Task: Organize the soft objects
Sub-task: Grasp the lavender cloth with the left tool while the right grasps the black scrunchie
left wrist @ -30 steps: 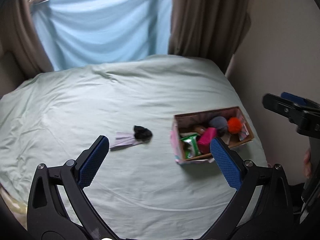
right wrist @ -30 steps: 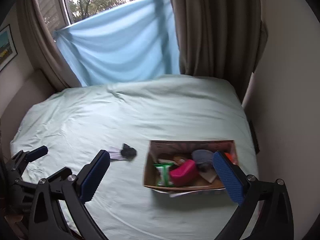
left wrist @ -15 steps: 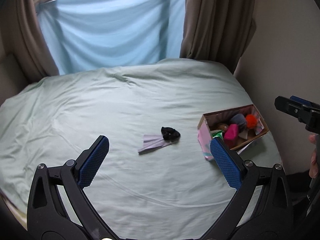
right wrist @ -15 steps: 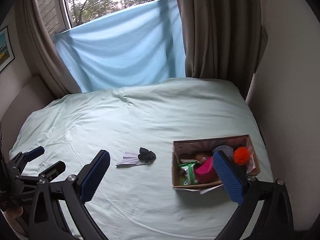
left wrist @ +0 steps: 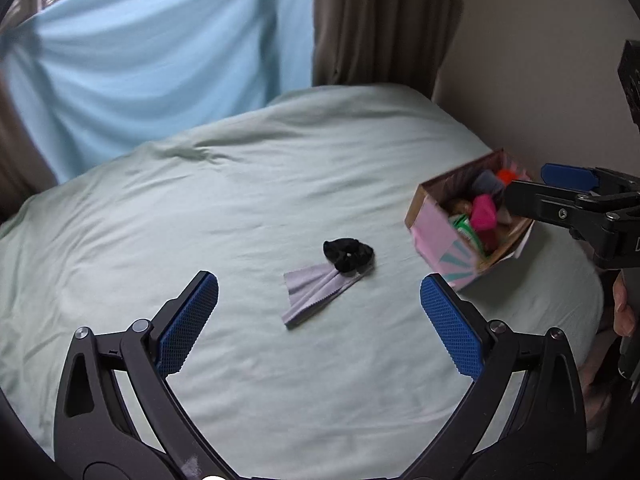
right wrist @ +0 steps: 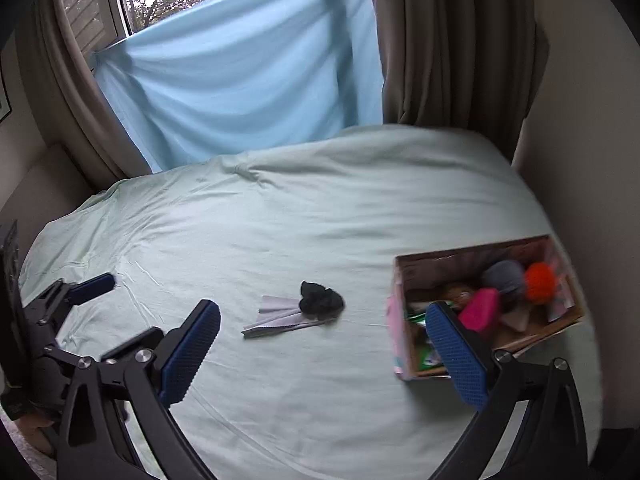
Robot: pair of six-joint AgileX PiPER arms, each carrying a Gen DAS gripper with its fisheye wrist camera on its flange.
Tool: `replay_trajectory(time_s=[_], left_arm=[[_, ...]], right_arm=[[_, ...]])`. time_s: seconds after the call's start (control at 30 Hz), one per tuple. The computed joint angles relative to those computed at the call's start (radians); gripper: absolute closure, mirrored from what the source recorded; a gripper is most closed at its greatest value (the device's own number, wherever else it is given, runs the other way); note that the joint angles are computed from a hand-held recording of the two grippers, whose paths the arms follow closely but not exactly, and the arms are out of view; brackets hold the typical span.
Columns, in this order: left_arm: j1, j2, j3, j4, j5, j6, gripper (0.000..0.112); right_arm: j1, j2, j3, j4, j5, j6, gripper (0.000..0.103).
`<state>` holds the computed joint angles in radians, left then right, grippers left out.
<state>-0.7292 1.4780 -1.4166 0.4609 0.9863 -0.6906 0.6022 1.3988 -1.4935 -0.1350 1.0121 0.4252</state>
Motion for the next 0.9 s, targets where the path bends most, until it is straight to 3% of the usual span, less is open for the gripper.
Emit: replay_trajectory(time_s=[0.2,0.43,0.6,0.73,0.83,0.9], left_arm=[[0.146,0.064,0.225,-0.069,-0.339,0.101,0.011],[0.223,0.225,0.327,-0.075,-0.592,0.137,0.011],[0.261,0.346,0.332,-0.066,-0.718,0.146,0.011],[0.276,0.436,0.305,-0.015,-0.762,0.141,0.011],[0.297,0.507,0.249,-0.218,-0.757,0.338,0.011],[0.299,0.545,0.216,-0.277,-0.751,0.388,0.011]], right_arm=[[0.052,0.062,0.211,-0.124,-0.252,0.166,0.001],[0.038,0.191,0.325,-0.191,-0.473,0.240,0.001],[-0.018,0.311,0.325,-0.091,-0.595,0.136,0.001],[-0.054,0.398,0.307,-0.028,-0.660,0.050,0.001],[-0.080,0.454,0.285,0.026,-0.697,-0.022,0.001],[-0.086,0.493,0.263,0.045,-0.708,-0.059,0.001]])
